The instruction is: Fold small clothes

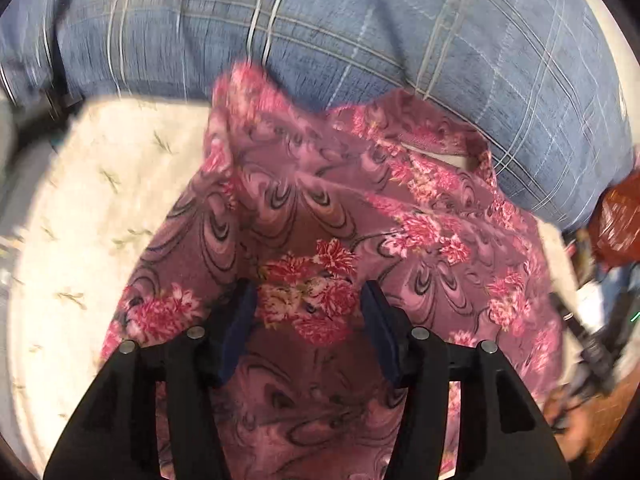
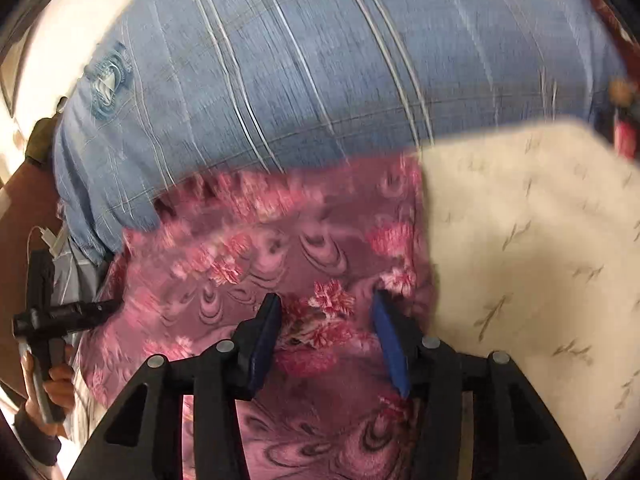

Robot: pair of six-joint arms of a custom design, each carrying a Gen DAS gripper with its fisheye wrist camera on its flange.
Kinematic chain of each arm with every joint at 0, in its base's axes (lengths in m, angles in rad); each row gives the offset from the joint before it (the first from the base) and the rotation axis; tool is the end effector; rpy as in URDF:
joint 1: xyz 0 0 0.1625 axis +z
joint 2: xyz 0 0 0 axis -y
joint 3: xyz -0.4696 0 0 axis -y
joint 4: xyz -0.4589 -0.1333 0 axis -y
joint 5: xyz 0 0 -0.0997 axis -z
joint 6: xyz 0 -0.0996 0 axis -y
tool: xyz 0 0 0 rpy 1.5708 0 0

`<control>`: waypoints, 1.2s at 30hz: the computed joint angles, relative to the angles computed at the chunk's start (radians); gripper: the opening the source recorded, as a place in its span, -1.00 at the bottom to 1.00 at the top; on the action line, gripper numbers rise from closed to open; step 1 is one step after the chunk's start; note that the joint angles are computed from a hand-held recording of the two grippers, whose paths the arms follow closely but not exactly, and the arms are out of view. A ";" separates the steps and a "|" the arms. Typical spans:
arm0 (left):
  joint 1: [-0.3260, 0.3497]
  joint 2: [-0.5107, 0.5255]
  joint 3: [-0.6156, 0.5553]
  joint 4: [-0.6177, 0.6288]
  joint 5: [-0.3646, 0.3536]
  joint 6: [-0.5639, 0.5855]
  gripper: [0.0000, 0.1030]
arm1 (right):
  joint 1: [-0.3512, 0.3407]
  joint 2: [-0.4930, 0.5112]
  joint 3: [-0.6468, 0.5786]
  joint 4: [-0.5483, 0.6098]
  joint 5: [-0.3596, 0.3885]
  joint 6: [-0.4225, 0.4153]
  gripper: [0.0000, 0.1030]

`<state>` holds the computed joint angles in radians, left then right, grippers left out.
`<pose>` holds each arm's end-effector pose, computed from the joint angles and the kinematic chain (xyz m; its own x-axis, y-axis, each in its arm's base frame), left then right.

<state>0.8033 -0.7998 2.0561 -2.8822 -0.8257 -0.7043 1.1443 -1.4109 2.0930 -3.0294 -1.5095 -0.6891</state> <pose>-0.2532 -0.5516 -0.0047 -0.8718 -0.0968 -0.4803 0.1690 0.8606 -0.4803 -0.1096 -0.5782 0.3358 -0.9027 -0.1244 0.4119 -0.3613 0.7390 -0.5687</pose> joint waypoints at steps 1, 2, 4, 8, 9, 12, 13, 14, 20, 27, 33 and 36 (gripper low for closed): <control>-0.005 -0.016 0.002 0.024 -0.021 -0.029 0.01 | 0.019 -0.002 -0.005 0.004 -0.039 0.025 -0.05; -0.003 -0.040 0.007 0.033 -0.063 -0.035 0.01 | 0.027 -0.021 0.003 0.016 -0.037 0.047 -0.01; -0.020 -0.093 0.058 -0.027 -0.113 -0.038 0.01 | 0.016 -0.070 0.034 0.033 0.044 0.033 -0.01; -0.062 -0.171 0.157 -0.024 -0.080 -0.077 0.07 | -0.004 -0.117 0.121 -0.040 0.046 -0.031 0.26; -0.051 -0.165 0.161 -0.016 -0.093 -0.093 0.10 | -0.008 -0.103 0.126 -0.043 0.013 -0.032 0.33; -0.032 -0.153 0.187 -0.029 -0.116 -0.116 0.09 | -0.046 -0.069 0.160 -0.131 -0.003 -0.110 0.44; -0.053 -0.155 0.192 -0.009 -0.078 -0.121 0.10 | -0.043 -0.063 0.171 -0.154 -0.004 -0.131 0.53; -0.068 -0.151 0.183 0.052 -0.053 -0.144 0.09 | -0.024 -0.051 0.168 -0.167 -0.043 -0.138 0.59; -0.118 -0.092 0.140 0.182 0.021 -0.203 0.49 | 0.075 0.059 0.173 -0.346 -0.269 -0.271 0.99; -0.135 -0.048 0.126 0.226 0.082 -0.197 0.75 | 0.082 0.067 0.169 -0.365 -0.292 -0.260 0.99; -0.125 -0.023 0.113 0.191 0.074 -0.157 1.00 | 0.090 0.073 0.183 -0.405 -0.308 -0.255 0.99; -0.128 -0.016 0.101 0.229 0.086 -0.174 1.00 | 0.096 0.070 0.179 -0.386 -0.328 -0.235 0.99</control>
<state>0.6752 -0.8161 2.1571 -2.6531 -0.7395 -0.8779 1.2401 -1.3413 2.2723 -3.4150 -1.8379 -0.9244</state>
